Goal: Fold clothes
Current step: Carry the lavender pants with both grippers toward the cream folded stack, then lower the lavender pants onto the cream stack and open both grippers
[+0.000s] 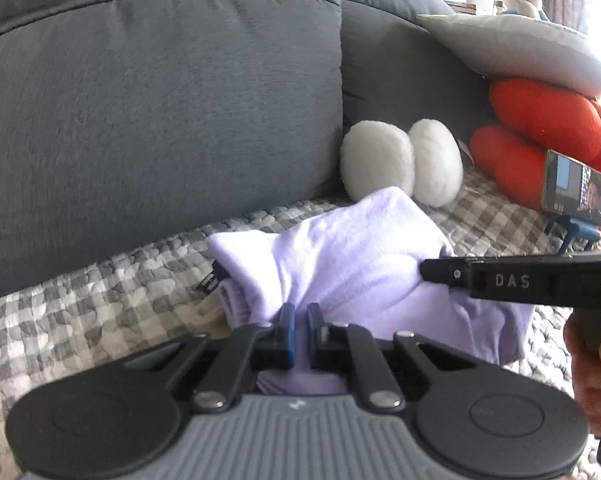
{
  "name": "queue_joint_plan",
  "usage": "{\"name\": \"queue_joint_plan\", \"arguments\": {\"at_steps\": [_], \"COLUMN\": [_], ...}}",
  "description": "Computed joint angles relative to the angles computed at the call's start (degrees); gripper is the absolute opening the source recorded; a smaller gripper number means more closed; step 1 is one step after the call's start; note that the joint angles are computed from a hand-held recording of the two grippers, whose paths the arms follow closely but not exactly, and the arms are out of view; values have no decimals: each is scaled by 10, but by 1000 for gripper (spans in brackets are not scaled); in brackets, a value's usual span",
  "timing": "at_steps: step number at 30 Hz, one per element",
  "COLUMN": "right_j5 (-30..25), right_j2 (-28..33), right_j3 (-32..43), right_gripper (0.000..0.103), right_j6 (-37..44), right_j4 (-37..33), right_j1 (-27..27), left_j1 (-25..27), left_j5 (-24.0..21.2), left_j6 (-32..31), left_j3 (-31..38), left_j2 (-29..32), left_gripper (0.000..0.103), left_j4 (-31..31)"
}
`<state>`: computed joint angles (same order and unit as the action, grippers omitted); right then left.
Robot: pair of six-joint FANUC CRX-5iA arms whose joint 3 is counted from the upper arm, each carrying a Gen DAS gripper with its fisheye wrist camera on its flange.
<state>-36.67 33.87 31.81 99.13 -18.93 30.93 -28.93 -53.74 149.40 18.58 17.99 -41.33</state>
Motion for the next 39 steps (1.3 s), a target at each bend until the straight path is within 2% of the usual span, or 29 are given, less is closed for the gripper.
{"name": "queue_joint_plan", "arguments": {"at_steps": [3,6,8,10,15,18,20,28,31,34,39], "right_j5": [27,65,59,48,34,17,37,20,2,-21,-37], "right_j2": [-7,-26,-36,-46,-64,-59,-67,-125,-142,-161,-200], "right_j3": [-22,-51,-50,-47,-60,-69,-93,-130,-148,-162,-189], "right_gripper": [14,19,36,45,45,45,45,47,47,48,52], "right_j6": [-8,0,23,54,72,39,54,88,83,93,139], "right_j4": [29,6,-43,-93,-97,-17,1,-25,-1,7,-33], "right_j1": [10,9,-2,-13,-11,8,15,2,5,3,-12], "left_j1": [7,8,-8,-24,-35,-35,-34,-49,-61,-65,-85], "left_j5": [-4,-17,-35,-47,-57,-67,-77,-124,-149,-145,-164], "left_j6": [-18,-16,-1,9,5,7,4,23,33,48,74], "left_j3": [3,16,19,19,12,13,19,30,30,17,17], "left_j2": [-2,-5,-12,-18,-17,-9,-8,-20,-21,-31,-42], "left_gripper": [8,9,12,14,14,14,15,20,20,21,22], "left_j4": [17,27,-2,-27,-26,-24,-22,-16,-5,22,14]}}
